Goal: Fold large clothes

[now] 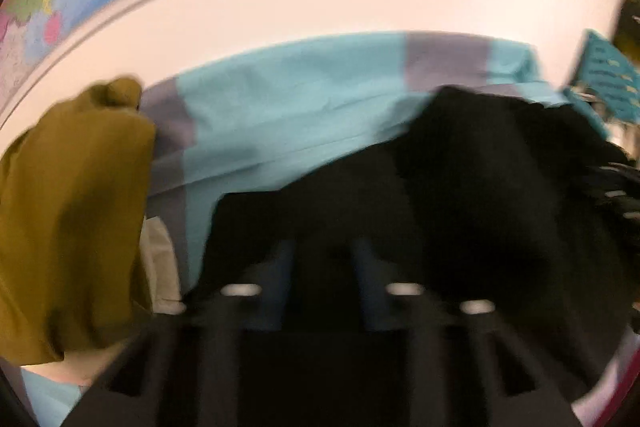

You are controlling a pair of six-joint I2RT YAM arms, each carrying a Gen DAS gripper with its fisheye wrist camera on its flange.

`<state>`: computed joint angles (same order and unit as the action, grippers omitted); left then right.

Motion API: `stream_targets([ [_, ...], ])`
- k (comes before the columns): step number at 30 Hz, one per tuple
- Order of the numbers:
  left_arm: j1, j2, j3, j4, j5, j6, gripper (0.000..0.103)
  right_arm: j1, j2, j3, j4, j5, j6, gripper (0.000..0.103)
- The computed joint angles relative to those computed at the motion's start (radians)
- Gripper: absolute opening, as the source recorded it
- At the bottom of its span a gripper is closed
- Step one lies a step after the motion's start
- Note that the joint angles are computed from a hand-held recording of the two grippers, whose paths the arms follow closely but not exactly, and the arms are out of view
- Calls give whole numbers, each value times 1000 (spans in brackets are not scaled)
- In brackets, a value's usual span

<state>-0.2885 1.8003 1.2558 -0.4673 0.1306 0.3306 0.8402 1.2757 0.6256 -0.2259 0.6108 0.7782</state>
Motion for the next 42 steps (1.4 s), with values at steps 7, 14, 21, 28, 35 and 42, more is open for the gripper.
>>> stream_targets([
  [7, 33, -18, 2, 62, 29, -43, 9, -86, 43, 12, -28, -60, -20, 26],
  [14, 45, -183, -172, 157, 52, -15, 43, -1, -93, -58, -15, 40, 68, 51],
  [21, 38, -352, -304, 164, 111, 27, 63, 206, -250, -87, -193, 206, 221, 57],
  [28, 27, -416, -381, 171, 124, 39, 72, 296, -221, -93, -345, 262, 388, 57],
  [35, 48, -274, -371, 201, 106, 9, 77, 156, -265, -227, -181, 156, 346, 53],
  [42, 88, -286, -368, 185, 149, 7, 78, 689, -208, -77, -926, 461, 1233, 59],
])
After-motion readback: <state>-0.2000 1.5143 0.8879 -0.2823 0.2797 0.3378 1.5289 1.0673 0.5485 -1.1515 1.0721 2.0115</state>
